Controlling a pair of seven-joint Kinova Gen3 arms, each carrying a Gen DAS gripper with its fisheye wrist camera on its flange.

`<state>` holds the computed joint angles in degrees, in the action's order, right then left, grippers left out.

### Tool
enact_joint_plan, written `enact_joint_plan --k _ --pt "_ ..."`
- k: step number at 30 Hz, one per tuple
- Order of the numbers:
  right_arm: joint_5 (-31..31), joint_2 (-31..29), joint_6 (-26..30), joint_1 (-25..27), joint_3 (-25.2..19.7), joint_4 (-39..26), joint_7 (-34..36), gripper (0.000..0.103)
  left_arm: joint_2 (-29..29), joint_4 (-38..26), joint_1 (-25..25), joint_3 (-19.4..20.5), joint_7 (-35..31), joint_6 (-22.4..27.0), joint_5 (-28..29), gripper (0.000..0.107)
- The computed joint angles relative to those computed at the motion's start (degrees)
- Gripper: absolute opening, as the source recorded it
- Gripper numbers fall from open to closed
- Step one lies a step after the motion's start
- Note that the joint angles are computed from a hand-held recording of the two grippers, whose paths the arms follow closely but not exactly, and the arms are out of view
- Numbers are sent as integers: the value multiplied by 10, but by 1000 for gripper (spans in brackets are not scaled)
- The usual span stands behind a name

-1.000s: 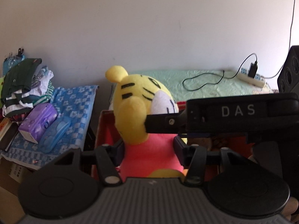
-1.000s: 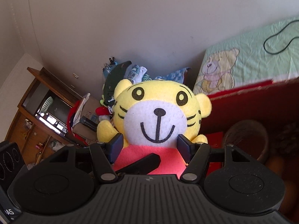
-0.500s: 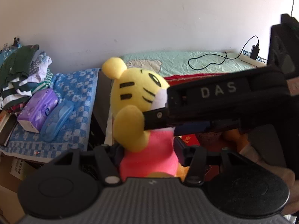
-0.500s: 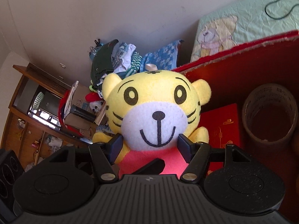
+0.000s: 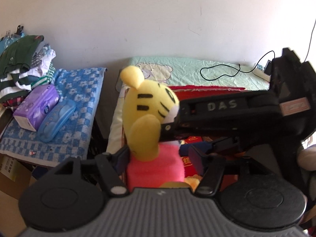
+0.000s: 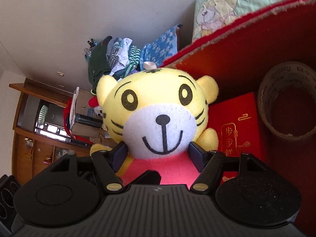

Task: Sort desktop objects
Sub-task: 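Carry the tiger plush with the right gripper to the red cardboard box, then lower the tiger plush into the red box and open the right gripper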

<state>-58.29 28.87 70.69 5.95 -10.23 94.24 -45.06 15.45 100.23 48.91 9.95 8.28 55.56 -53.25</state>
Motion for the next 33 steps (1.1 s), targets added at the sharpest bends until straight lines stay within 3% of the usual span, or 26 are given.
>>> enact_joint_plan --k 4,8,21,27,33 --pt "0 9 8 5 1 -7 -12 74 8 -16 5 -3 -5 16 1 69" --pt "1 -12 2 11 2 0 13 75 5 -14 23 -3 27 39 -24 85" --pt "-31 -63 -39 26 27 44 52 78 -2 -14 31 15 66 95 -29 85" --pt "-40 -102 -70 32 39 84 105 78 10 -39 63 22 80 152 -59 84" --pt "-58 -118 -56 52 58 107 159 78 39 -86 79 21 50 179 -64 84"
